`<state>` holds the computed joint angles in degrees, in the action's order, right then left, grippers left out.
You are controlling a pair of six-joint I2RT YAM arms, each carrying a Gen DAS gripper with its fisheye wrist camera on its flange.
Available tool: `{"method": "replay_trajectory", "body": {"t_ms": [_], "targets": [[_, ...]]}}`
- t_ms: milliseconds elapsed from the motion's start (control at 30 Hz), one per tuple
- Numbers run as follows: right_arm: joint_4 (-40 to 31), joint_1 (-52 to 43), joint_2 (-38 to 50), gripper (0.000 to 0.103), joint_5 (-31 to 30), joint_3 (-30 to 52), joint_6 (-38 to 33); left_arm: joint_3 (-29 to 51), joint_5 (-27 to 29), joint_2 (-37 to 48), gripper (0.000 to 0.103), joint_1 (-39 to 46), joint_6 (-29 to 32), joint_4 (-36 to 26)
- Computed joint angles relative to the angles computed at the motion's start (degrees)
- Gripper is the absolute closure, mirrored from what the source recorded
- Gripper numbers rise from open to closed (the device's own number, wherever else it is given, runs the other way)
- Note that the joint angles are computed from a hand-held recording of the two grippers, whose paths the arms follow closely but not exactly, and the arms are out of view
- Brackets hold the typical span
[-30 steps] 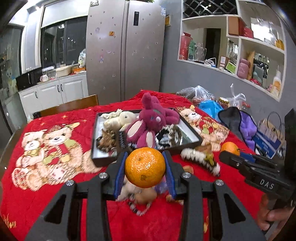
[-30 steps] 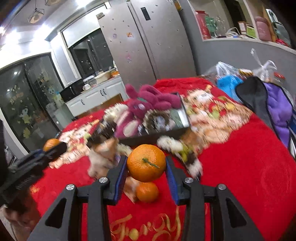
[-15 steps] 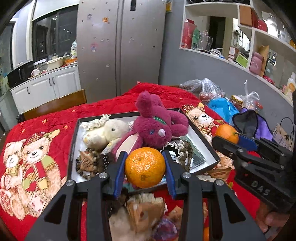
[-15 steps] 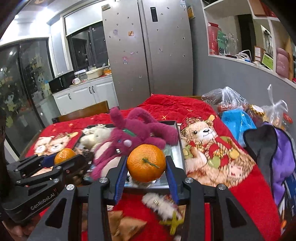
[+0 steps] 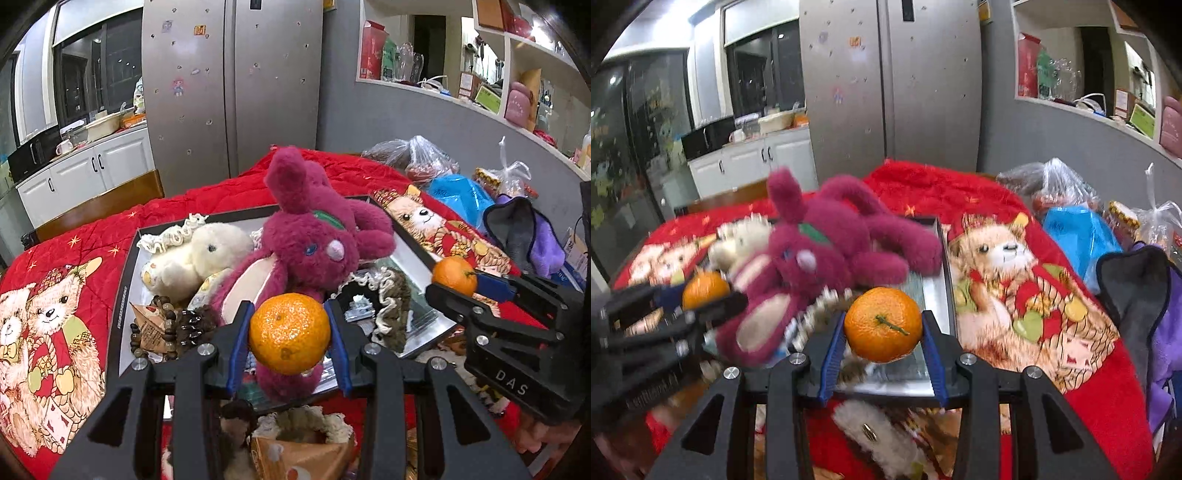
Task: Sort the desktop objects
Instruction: 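Carry both oranges into the black tray and open both grippers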
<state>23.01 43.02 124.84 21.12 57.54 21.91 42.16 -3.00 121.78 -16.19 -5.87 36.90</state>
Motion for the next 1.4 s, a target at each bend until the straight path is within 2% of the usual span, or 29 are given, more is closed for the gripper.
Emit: {"method": "replay_trajectory", "body": {"t_ms": [100, 233, 433, 500, 533, 567, 633, 667, 733, 833, 1000, 1267, 1400], "targets": [[-0.73, -0.42, 1.17, 0.062, 0.75, 0.45, -0.32, 0.61, 0.39, 0.92, 0.064, 0.15, -0.42, -0.63], [-0.62, -2.44, 2.10, 0.062, -3.64, 0.53, 0.99, 0.14, 0.02, 0.82, 0.064, -0.52, 0.28, 0.06], [-3.19, -2.55, 2.92, 0.062, -3.85, 1.91, 1.46, -0.66, -0.51, -0.23, 0.063, -1.02, 0.45, 0.26], [-2.46, -2.71, 2.43, 0.062, -4.83, 1.22, 1.75, -0.96, -1.13, -0.66, 0.060, -1.19, 0.99, 0.42], [-1.43, -2.90, 2.00, 0.060, -5.76, 0.51, 2.03, -1.39, -1.40, -1.14, 0.046, -1.37, 1.76, 0.84], [-1.00, -2.98, 1.75, 0.057, -6.04, 0.12, 2.13, -1.65, -2.08, -1.55, 0.025, -1.68, 2.16, 1.00], [0.79, -2.60, 0.73, 0.039, -5.39, -1.20, 1.64, -3.19, -4.64, -2.48, 0.003, -2.43, 2.42, 3.35], [1.80, -2.42, 0.33, 0.036, -4.94, -1.86, 1.29, -4.65, -6.68, -2.95, 0.001, -3.05, 2.54, 6.17], [3.28, -1.81, -0.81, 0.033, -3.71, -3.18, 0.61, -5.83, -7.77, -3.70, 0.001, -3.36, 3.26, 8.02], [5.50, -2.06, -2.33, 0.030, -4.78, -5.19, 0.74, -5.02, -7.95, -4.65, 0.001, -3.25, 3.29, 4.75], [9.35, -3.50, -3.59, 0.029, -7.94, -7.91, 2.40, -4.50, -6.43, -4.04, 0.001, -1.95, 1.95, 3.99], [10.66, -4.24, -3.15, 0.029, -8.67, -8.45, 3.20, -4.43, -4.69, -3.88, 0.001, -0.07, 0.26, 3.74], [8.39, -4.01, -2.89, 0.029, -7.58, -7.39, 2.34, -4.29, -4.53, -4.29, 0.001, 0.40, 0.16, 3.02]]}}
